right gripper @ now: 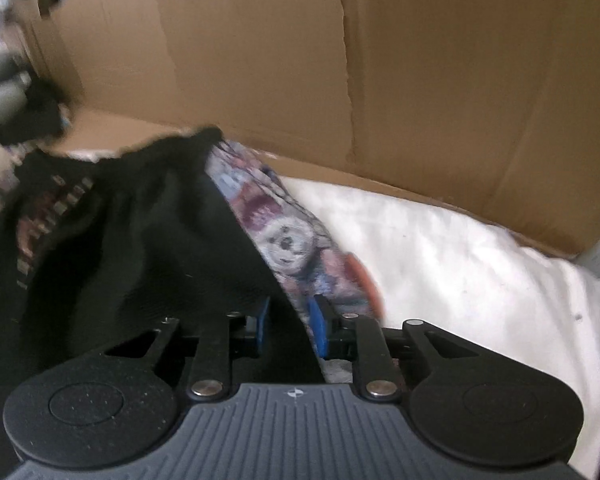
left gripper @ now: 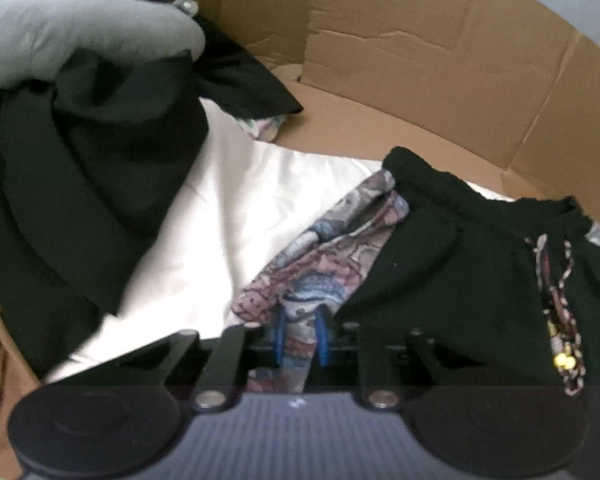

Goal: Fold clothes

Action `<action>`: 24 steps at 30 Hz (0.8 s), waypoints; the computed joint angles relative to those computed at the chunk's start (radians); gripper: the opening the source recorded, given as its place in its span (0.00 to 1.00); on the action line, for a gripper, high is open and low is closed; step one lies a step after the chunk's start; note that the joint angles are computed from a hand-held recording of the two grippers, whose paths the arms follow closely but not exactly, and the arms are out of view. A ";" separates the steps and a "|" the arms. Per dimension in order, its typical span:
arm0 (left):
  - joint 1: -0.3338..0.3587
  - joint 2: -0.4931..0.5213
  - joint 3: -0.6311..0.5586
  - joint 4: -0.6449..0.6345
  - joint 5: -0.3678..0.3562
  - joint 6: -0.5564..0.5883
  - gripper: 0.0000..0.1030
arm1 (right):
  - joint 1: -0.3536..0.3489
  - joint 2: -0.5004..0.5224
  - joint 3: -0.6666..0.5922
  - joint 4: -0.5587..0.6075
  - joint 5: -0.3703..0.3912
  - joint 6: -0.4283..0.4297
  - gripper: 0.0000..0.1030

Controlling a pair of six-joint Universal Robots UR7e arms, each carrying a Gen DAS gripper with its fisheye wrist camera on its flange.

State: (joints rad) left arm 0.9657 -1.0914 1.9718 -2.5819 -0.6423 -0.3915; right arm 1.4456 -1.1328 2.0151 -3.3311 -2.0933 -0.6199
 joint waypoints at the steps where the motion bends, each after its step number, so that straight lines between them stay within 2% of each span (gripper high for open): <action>1: -0.004 -0.002 0.003 -0.003 -0.003 -0.003 0.17 | 0.011 0.010 -0.006 -0.012 -0.032 -0.005 0.18; 3: -0.009 -0.009 0.012 -0.029 -0.026 0.013 0.17 | 0.030 0.011 -0.009 -0.018 -0.050 -0.002 0.20; 7: -0.013 0.006 0.013 -0.120 -0.089 0.104 0.18 | 0.052 0.013 -0.009 -0.037 -0.004 -0.046 0.20; 10: -0.001 0.033 -0.009 -0.147 -0.119 0.133 0.18 | 0.054 0.036 -0.038 -0.013 0.010 -0.030 0.20; 14: 0.021 0.070 -0.042 -0.169 -0.133 0.159 0.18 | 0.045 0.058 -0.066 0.016 0.045 -0.006 0.20; 24: 0.040 0.127 -0.096 -0.235 -0.134 0.199 0.18 | 0.046 0.138 -0.167 0.053 0.058 0.009 0.22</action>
State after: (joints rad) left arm 1.0056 -0.9640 1.8762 -2.8171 -0.7765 -0.1929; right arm 1.4920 -0.9945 1.8478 -3.2777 -2.0355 -0.6109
